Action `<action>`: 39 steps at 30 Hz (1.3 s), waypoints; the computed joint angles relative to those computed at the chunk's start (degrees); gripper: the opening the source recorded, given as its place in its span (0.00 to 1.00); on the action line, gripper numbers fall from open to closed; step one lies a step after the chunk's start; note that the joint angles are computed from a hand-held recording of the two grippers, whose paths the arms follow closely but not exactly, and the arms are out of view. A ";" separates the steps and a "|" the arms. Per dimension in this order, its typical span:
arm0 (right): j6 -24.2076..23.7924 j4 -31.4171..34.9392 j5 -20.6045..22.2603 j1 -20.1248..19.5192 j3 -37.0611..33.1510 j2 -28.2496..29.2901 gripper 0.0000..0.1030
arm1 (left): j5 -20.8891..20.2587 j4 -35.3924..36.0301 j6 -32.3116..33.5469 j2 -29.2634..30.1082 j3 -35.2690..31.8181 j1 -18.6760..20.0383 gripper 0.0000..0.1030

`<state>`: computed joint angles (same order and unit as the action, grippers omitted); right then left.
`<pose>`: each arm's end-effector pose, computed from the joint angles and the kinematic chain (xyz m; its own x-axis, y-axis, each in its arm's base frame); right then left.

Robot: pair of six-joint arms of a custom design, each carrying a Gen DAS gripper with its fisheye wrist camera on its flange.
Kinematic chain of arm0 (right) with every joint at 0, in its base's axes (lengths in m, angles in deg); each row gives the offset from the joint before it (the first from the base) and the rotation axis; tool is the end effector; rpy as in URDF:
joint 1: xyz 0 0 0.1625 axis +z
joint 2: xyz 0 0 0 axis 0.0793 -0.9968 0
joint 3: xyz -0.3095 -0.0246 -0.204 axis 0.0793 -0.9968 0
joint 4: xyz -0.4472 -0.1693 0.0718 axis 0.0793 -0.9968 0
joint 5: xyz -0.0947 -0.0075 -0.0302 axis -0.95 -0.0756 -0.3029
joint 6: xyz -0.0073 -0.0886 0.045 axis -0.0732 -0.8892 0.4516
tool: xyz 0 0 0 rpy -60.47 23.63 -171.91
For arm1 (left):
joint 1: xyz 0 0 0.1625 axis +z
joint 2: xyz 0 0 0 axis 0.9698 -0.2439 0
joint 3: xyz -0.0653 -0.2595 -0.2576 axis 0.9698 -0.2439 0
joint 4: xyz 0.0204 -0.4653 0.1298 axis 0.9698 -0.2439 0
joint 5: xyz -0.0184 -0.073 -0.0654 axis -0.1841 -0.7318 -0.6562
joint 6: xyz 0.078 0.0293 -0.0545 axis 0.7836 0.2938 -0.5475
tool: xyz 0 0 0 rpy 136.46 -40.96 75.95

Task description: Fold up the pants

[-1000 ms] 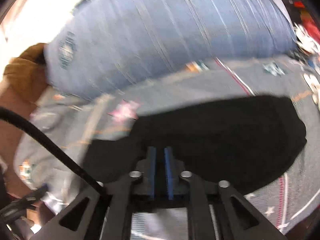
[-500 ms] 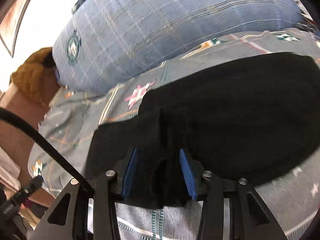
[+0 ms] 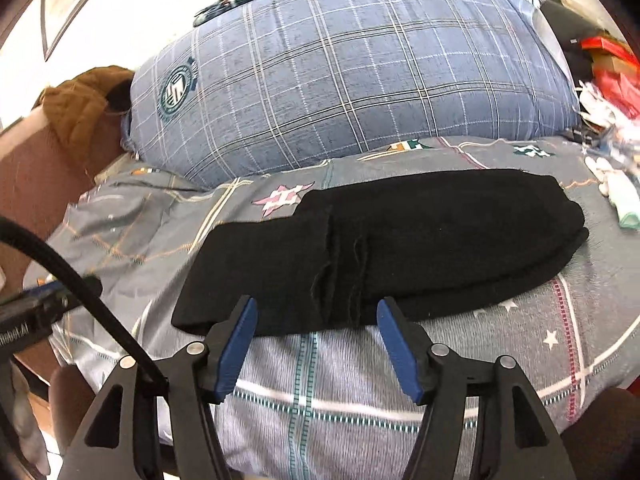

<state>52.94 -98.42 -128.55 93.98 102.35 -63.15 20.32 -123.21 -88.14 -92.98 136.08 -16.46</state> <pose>0.2422 -0.8365 0.1056 -0.8003 -0.3972 0.4492 -0.5943 0.6247 -0.5065 -0.1965 -0.7701 0.2618 -0.6552 -0.2418 -0.7157 0.4154 0.6760 -0.6086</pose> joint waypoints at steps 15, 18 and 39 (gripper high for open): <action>-0.60 2.26 -1.40 0.23 0.90 0.14 0.70 | 0.74 -1.44 2.12 0.87 0.08 -0.57 0.59; 0.03 2.94 -1.74 0.14 0.23 0.52 0.70 | 0.55 0.22 1.06 0.97 -0.13 -0.40 0.59; 6.36 2.01 -1.50 -3.12 -4.66 1.14 0.74 | -1.30 16.36 -3.02 7.09 -9.93 0.85 0.59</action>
